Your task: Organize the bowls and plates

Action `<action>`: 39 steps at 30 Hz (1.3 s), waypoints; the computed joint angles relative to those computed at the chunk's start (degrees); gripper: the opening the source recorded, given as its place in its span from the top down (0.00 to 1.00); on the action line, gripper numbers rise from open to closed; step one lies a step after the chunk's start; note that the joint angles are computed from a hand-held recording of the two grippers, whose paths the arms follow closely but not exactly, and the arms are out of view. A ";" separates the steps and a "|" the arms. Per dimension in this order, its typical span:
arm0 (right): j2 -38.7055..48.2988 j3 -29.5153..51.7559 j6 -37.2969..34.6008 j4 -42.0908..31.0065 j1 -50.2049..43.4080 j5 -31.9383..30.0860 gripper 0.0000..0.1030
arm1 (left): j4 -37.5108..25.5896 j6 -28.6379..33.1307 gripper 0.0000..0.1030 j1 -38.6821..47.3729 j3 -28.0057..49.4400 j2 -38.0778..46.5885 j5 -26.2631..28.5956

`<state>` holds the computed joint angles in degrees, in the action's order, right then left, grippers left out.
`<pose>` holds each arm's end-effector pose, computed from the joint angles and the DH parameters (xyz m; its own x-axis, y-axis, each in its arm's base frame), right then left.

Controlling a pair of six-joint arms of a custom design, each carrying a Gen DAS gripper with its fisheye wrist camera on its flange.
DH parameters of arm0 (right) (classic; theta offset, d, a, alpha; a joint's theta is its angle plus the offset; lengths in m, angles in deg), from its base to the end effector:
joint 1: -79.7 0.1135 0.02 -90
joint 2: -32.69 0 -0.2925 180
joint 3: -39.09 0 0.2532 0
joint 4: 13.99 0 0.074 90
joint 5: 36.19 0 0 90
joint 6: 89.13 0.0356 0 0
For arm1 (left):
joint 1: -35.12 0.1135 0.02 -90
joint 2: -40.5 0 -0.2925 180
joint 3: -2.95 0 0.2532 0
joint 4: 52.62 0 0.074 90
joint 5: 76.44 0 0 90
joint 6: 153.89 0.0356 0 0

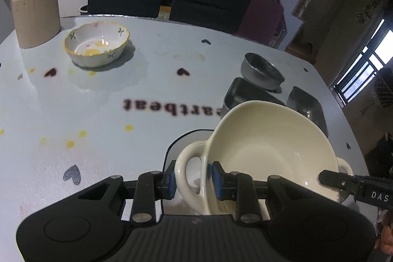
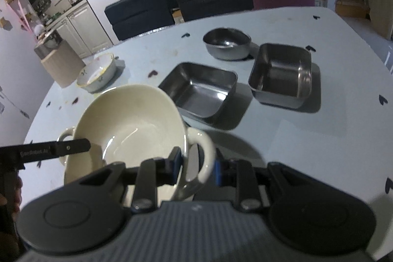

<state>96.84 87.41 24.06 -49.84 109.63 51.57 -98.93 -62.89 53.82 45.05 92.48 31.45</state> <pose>0.1761 0.1030 0.2217 -0.8296 -0.0236 -0.5579 -0.2098 0.9390 0.2724 0.1449 0.0375 0.2108 -0.7894 -0.2497 -0.5608 -0.1294 0.9607 -0.2455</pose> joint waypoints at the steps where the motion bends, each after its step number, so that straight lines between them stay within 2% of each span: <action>1: 0.96 0.21 0.09 0.15 0.18 0.05 0.69 | -0.10 0.40 0.71 0.71 -0.37 -0.01 0.40; 15: 9.13 4.11 0.87 0.19 4.49 1.43 0.69 | 2.41 5.56 0.71 9.21 -1.41 7.22 4.31; 39: 16.07 7.30 -0.46 -1.13 3.85 1.54 0.68 | 7.09 4.02 0.68 4.78 -2.37 12.92 0.13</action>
